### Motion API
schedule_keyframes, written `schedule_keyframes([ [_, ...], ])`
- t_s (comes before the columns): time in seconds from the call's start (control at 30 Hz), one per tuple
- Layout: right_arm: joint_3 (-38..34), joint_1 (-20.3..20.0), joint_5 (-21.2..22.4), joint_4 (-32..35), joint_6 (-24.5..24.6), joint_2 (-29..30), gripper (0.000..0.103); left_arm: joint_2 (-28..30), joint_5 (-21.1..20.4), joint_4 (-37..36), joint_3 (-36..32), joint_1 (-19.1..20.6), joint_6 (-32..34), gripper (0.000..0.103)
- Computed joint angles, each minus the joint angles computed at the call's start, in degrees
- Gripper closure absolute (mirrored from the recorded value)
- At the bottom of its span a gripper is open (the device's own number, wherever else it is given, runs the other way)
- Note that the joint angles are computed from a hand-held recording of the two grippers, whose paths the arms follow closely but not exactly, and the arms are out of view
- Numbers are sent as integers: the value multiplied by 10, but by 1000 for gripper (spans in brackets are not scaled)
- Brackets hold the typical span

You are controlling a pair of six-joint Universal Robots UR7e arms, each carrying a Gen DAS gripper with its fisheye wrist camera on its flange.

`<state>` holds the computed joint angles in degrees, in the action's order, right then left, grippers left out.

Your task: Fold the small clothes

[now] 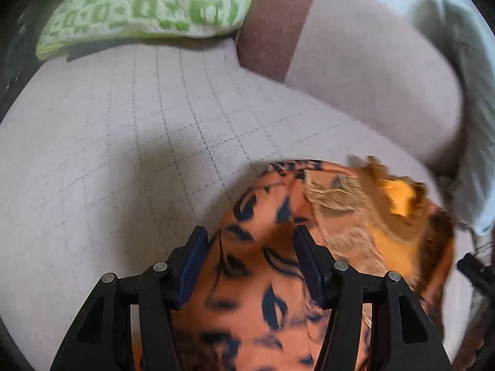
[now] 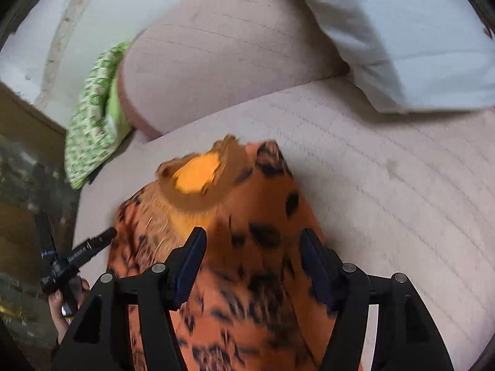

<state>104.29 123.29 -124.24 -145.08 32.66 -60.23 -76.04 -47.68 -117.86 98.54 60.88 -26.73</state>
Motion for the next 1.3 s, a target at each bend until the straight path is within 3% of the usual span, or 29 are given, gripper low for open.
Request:
schedule_keyframes([
  [0.1, -42, -3, -23, 42, 1, 36, 38, 36, 14, -17, -11, 11, 18, 46],
  [0.2, -76, 2, -70, 105, 13, 69, 44, 58, 63, -23, -6, 6, 44, 52],
  [0.23, -85, 5, -96, 133, 28, 77, 55, 61, 69, -44, 0, 5, 58, 63],
  [0.27, -90, 6, -107, 157, 36, 79, 76, 63, 59, -59, 2, 6, 76, 73],
  [0.3, -88, 6, -110, 159, 35, 74, 83, 64, 51, -58, -1, 7, 84, 90],
  [0.4, -78, 11, -153, 173, 43, 55, 88, 67, 53, -81, -3, 5, 105, 93],
  [0.63, -42, -7, -189, 130, 46, 2, 89, 95, 29, -147, -25, 28, 127, 92],
  [0.7, -34, -27, -186, 137, 63, 0, 88, 113, 32, -113, -38, 40, 118, 91],
  [0.77, -25, -52, -154, 137, 55, 2, 88, 118, 26, -143, -34, 45, 129, 91],
  [0.87, -3, -40, -169, 72, 8, -8, 87, 115, 9, -183, -35, 45, 153, 92],
  [0.97, -3, -43, -177, 70, 15, -8, 82, 140, 0, -130, -66, 65, 120, 89],
  [1.03, -5, -55, -161, 84, 11, -1, 75, 147, -4, -137, -66, 74, 132, 83],
  [1.1, 4, -43, -163, 64, -6, -3, 71, 135, -38, -152, -58, 75, 148, 77],
  [1.17, 31, -23, -131, 1, -40, -24, 50, 111, -28, -196, -21, 67, 167, 67],
  [1.2, 41, -12, -129, -15, -37, -34, 43, 105, -17, -201, -14, 66, 171, 58],
  [1.23, 46, -4, -133, -20, -32, -39, 33, 97, -8, -203, -3, 62, 168, 55],
  [1.3, 43, 9, -130, 5, -18, -42, 32, 89, -2, -199, 8, 60, 165, 55],
])
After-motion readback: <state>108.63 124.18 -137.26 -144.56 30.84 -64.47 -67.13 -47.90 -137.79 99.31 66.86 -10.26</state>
